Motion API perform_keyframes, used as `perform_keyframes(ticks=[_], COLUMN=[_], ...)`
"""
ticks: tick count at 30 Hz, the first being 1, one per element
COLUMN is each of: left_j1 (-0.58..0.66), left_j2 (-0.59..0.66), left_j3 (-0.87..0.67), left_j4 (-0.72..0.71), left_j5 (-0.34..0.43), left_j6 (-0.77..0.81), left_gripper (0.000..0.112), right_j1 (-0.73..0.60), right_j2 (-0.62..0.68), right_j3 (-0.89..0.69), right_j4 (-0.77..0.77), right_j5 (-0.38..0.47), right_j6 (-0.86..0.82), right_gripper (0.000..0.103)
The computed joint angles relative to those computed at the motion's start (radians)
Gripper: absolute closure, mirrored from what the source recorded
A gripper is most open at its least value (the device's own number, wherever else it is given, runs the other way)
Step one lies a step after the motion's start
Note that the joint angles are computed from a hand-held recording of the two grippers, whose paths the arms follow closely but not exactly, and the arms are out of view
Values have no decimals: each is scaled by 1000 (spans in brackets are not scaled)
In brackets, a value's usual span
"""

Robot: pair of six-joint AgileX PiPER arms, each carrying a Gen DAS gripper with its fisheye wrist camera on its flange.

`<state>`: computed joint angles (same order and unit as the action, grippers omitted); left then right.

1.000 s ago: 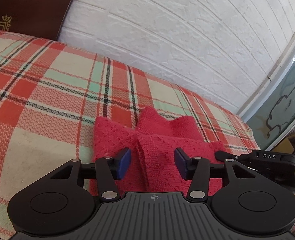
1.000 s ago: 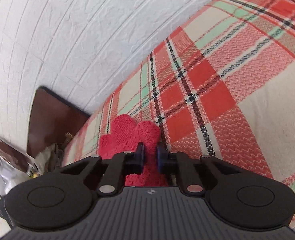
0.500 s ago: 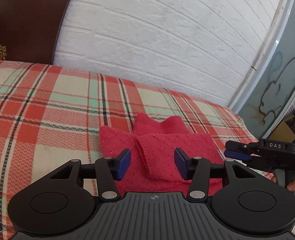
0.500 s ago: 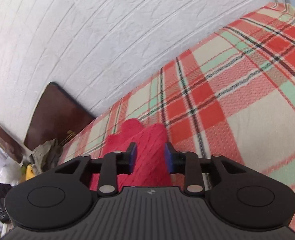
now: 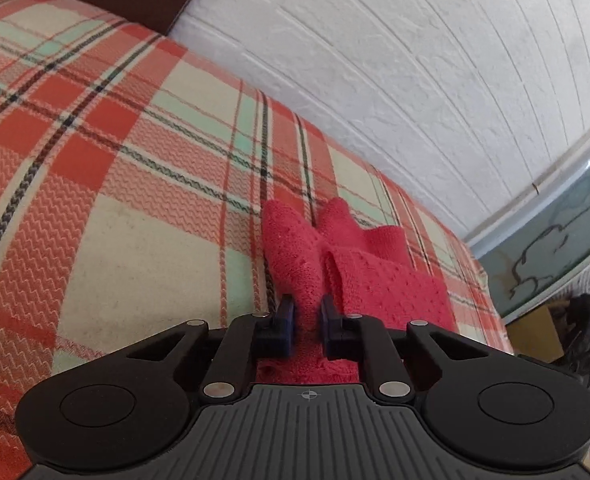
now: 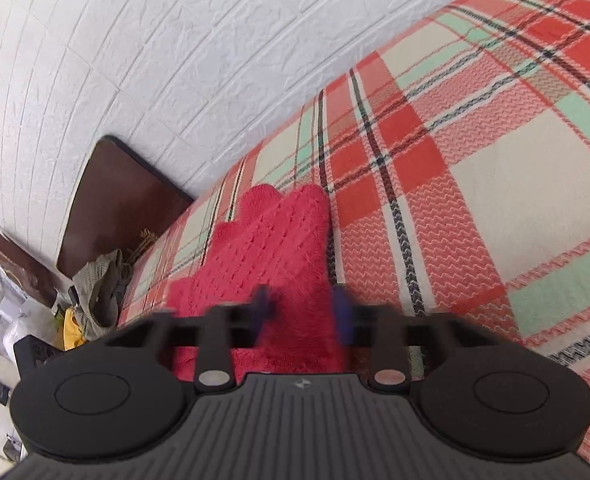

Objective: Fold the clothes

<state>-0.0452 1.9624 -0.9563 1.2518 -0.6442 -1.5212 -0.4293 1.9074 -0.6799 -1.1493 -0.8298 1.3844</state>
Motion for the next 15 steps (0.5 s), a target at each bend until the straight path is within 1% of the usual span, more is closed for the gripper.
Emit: perform_keyframes(ticks=[1, 2, 3, 4, 5, 6, 7, 8, 9, 10, 11, 12, 15], left_j1=[3, 5, -1, -14, -16, -3, 16, 24, 30, 29, 26, 23, 22], left_j2=[-9, -18, -22, -20, -8, 7, 24, 26, 25, 17, 8, -1, -28], left_j3=[11, 22, 18, 3, -12, -20, -24, -20, -13, -3, 7, 17, 40], left_j4=[-10, -20, -15, 6, 29, 38, 43, 34, 20, 3, -16, -34, -31], left_j5=[-21, -42, -23, 30, 60, 50, 23, 13, 8, 12, 18, 24, 37], left_j6=[26, 52, 59, 42, 14, -9, -25, -22, -14, 4, 26, 47, 74], left_gripper=[104, 104, 104, 104, 104, 102, 101, 95, 90, 80, 65, 60, 54], right_j1=[-6, -6, -10, -15, -20, -22, -26, -28, -31, -32, -30, -28, -36], right_j2=[-3, -8, -2, 7, 16, 15, 12, 6, 0, -8, -21, -34, -67], right_j3=[8, 14, 14, 12, 11, 13, 14, 19, 25, 30, 39, 48, 71], right_j4=[20, 46, 48, 47, 46, 41, 25, 19, 15, 13, 27, 44, 58], right_j5=[-5, 12, 15, 16, 18, 13, 5, 1, -3, -3, 0, 4, 7], right_j6=[-12, -26, -26, -25, -23, -27, -22, -24, -26, -31, -44, -59, -82], right_gripper=[90, 90, 91, 91, 91, 90, 86, 85, 78, 71, 68, 65, 63])
